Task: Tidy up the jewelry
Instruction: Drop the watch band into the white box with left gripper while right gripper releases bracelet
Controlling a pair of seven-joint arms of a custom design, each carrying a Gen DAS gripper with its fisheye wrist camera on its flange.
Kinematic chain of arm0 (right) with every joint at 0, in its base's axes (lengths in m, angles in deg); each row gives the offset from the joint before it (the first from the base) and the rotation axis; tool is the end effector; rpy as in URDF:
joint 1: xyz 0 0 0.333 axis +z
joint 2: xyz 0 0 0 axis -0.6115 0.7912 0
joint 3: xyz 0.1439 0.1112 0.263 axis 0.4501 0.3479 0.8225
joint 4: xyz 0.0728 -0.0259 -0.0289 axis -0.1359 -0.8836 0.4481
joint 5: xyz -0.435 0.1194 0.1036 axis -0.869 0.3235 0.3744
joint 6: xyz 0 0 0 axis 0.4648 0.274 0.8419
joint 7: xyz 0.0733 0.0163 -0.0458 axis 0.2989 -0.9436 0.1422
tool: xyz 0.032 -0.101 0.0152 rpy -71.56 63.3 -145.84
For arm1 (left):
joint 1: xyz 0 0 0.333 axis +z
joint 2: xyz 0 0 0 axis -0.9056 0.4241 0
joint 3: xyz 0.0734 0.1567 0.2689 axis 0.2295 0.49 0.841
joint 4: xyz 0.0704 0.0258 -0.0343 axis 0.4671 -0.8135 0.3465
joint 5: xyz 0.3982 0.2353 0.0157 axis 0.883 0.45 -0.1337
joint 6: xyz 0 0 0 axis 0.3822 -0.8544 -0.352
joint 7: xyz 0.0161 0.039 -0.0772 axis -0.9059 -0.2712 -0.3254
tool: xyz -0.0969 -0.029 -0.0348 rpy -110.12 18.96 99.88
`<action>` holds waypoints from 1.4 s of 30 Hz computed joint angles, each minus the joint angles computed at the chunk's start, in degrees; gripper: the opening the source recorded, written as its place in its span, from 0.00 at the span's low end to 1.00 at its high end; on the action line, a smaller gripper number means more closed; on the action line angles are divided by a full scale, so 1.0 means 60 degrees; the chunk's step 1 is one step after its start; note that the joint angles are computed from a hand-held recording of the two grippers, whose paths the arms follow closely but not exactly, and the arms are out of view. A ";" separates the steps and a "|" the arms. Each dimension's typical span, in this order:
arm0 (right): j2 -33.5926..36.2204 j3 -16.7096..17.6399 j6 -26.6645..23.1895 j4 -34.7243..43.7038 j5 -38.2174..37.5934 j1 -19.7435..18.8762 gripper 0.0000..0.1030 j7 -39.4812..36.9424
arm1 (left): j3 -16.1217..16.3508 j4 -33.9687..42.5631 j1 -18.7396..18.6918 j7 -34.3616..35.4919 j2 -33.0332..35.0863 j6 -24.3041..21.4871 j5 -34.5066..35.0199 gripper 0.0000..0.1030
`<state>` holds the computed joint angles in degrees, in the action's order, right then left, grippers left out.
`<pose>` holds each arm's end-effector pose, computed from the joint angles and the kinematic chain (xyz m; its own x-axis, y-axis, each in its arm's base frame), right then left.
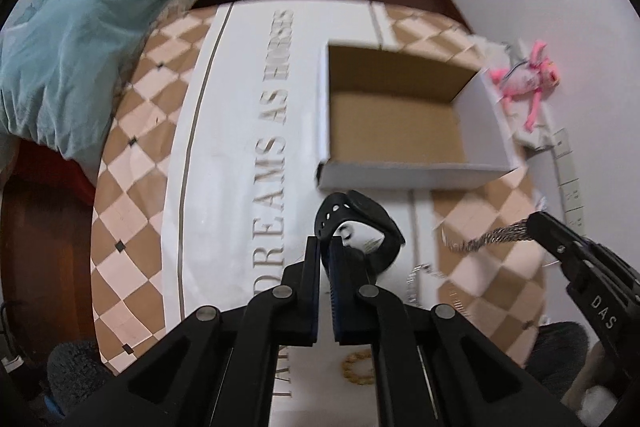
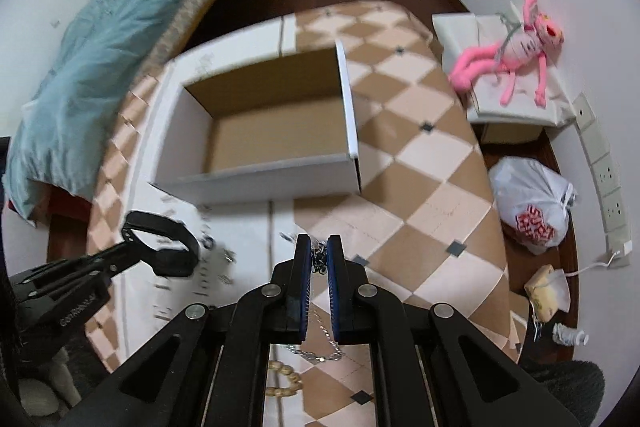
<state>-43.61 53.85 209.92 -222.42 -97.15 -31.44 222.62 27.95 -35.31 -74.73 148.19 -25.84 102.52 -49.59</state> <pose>0.5703 0.0864 0.4077 -0.4827 -0.8515 -0.2048 -0.7535 0.5230 -0.3983 0.6365 -0.2526 0.4550 -0.4663 -0.8785 0.1040 -0.8549 0.4172 -0.3083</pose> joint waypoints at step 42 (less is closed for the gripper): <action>0.3284 -0.0928 -0.2783 0.4520 0.0672 -0.0139 0.87 -0.2833 | 0.0449 0.5152 -0.0939 -0.1218 0.4005 -0.0458 0.2138 0.92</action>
<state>-23.91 48.28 193.22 -195.30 -93.12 -32.27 205.63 30.64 -4.40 -80.37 140.88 -1.81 99.77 -36.76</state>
